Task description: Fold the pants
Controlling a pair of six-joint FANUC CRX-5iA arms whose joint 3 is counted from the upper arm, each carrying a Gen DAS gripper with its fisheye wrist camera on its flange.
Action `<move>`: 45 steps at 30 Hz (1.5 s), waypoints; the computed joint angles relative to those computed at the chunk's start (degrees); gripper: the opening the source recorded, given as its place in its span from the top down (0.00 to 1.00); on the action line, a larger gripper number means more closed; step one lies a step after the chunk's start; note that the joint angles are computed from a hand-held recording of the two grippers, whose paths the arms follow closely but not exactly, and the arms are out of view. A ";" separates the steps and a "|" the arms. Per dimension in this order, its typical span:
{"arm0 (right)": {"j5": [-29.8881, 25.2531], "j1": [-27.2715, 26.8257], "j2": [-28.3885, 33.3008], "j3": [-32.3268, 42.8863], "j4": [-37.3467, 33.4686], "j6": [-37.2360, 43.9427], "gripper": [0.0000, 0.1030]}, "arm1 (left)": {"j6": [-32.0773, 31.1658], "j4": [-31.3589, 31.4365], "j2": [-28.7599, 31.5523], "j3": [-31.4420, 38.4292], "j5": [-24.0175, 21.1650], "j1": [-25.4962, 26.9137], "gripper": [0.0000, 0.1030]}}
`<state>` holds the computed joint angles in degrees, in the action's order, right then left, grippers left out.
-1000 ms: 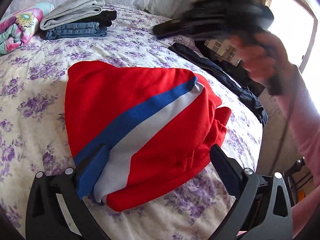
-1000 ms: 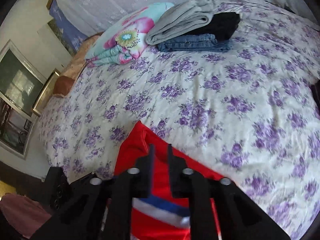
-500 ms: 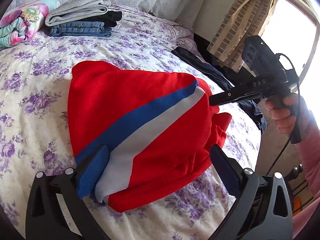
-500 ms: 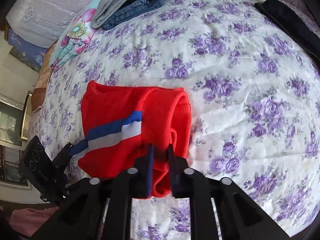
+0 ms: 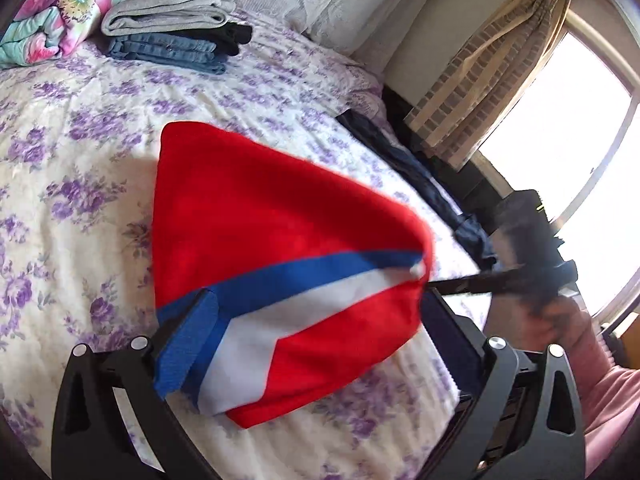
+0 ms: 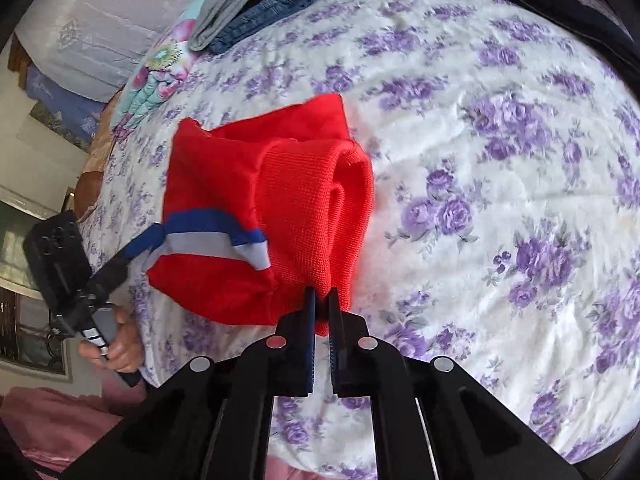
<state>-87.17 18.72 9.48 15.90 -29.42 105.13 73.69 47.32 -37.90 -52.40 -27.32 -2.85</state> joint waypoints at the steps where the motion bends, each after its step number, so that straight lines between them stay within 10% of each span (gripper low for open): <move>1: 0.25 -0.30 -0.06 0.14 -0.59 0.69 0.92 | -0.54 0.17 0.75 0.58 0.28 -0.51 0.04; 8: 6.91 -2.10 -5.19 0.10 -1.51 5.88 0.35 | 10.56 -19.22 7.20 8.69 -2.22 -3.18 0.04; 16: 8.17 -0.21 1.23 2.97 -4.94 7.32 0.38 | 9.81 -18.97 6.61 7.73 -1.27 -3.07 0.04; 18: 3.50 -1.51 3.54 5.71 -9.48 9.82 0.78 | 11.68 -21.46 6.68 8.39 -1.33 -3.56 0.04; 23: 6.78 1.37 -0.13 3.60 -5.86 11.91 0.88 | 14.14 -24.19 6.81 9.48 -1.91 -3.84 0.04; 30: 10.92 0.94 -1.10 3.75 -6.29 15.00 0.86 | 16.42 -26.07 8.37 11.28 -2.18 -4.15 0.04; 34: 13.41 2.20 2.17 1.38 2.28 7.67 0.40 | 18.28 -30.32 7.52 12.31 -4.47 -4.95 0.04; 40: 19.14 0.66 -6.30 -0.43 -5.35 13.85 0.40 | 10.53 -18.36 1.11 5.57 -4.24 -1.30 0.04; 45: 5.71 3.35 0.96 8.75 -18.89 21.04 0.43 | 15.59 -25.10 0.51 6.80 -5.33 -3.23 0.04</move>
